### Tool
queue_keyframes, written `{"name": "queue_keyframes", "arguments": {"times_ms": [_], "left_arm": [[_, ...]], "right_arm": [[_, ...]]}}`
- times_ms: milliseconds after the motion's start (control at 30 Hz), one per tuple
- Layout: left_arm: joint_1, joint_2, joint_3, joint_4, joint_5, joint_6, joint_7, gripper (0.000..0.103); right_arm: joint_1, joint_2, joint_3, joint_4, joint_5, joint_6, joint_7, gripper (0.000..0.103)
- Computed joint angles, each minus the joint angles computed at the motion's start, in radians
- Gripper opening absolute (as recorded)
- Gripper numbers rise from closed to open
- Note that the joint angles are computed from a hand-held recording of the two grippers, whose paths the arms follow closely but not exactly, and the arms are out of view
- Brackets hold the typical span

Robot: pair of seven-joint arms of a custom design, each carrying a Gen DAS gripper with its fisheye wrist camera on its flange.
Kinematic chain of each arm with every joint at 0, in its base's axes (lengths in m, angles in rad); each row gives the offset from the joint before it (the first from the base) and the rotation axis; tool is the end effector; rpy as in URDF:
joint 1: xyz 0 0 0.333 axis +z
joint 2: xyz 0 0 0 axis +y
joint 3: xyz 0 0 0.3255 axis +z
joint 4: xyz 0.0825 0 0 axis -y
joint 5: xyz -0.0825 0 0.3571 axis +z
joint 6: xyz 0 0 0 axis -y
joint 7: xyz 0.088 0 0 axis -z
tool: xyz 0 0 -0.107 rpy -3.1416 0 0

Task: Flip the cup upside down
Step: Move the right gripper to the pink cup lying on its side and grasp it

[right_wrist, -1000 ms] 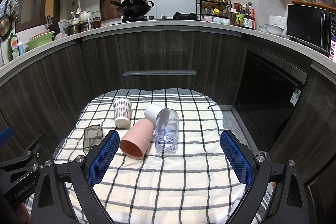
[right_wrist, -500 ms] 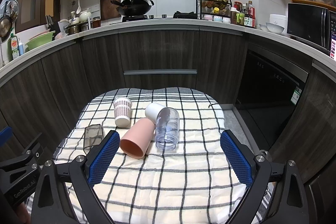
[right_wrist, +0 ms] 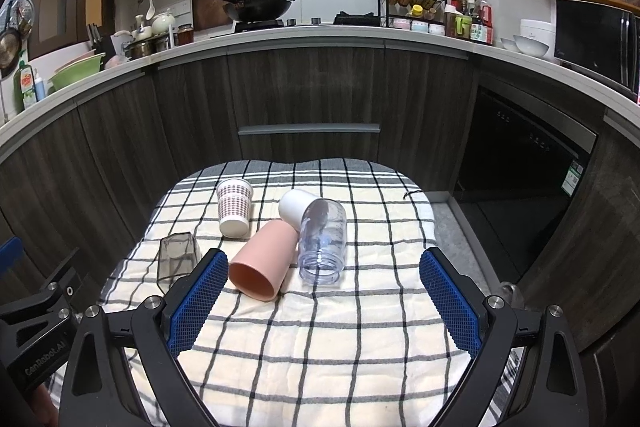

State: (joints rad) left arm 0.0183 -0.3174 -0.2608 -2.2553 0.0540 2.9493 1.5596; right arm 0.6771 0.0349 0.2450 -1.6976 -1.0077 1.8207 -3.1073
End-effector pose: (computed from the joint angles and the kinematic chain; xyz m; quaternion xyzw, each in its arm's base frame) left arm 0.4612 -0.1362 0.6285 -0.5165 0.7081 -0.3443 0.3366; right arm 0.3970 0.4048 0.6182 -0.4653 0.7497 -0.3982 0.2508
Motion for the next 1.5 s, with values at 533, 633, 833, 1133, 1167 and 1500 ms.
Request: {"name": "queue_keyframes", "arguments": {"times_ms": [533,633,833,1133,1167,1500], "left_arm": [[0.0,0.23,0.029,0.266,0.206,-0.132,-0.128,0.103],[-0.037,0.293,0.059,0.342,0.211,-0.182,-0.116,0.103],[-0.094,0.409,0.11,0.468,0.17,-0.231,-0.078,0.103],[-0.127,0.514,0.145,0.591,0.086,-0.273,0.0,0.103],[-0.127,0.524,0.146,0.602,0.073,-0.278,0.009,0.103],[-0.125,0.558,0.165,0.626,0.022,-0.305,0.026,0.103]], "right_arm": [[-0.134,0.149,-0.104,0.129,0.361,0.345,-0.208,0.096],[-0.175,0.203,-0.117,0.168,0.53,0.399,-0.293,0.094],[-0.242,0.345,-0.119,0.322,0.84,0.353,-0.455,0.088],[-0.268,0.507,-0.135,0.532,1.025,0.186,-0.487,0.087],[-0.269,0.521,-0.137,0.556,1.032,0.162,-0.488,0.087],[-0.265,0.663,-0.145,0.746,1.067,0.035,-0.503,0.081]]}}
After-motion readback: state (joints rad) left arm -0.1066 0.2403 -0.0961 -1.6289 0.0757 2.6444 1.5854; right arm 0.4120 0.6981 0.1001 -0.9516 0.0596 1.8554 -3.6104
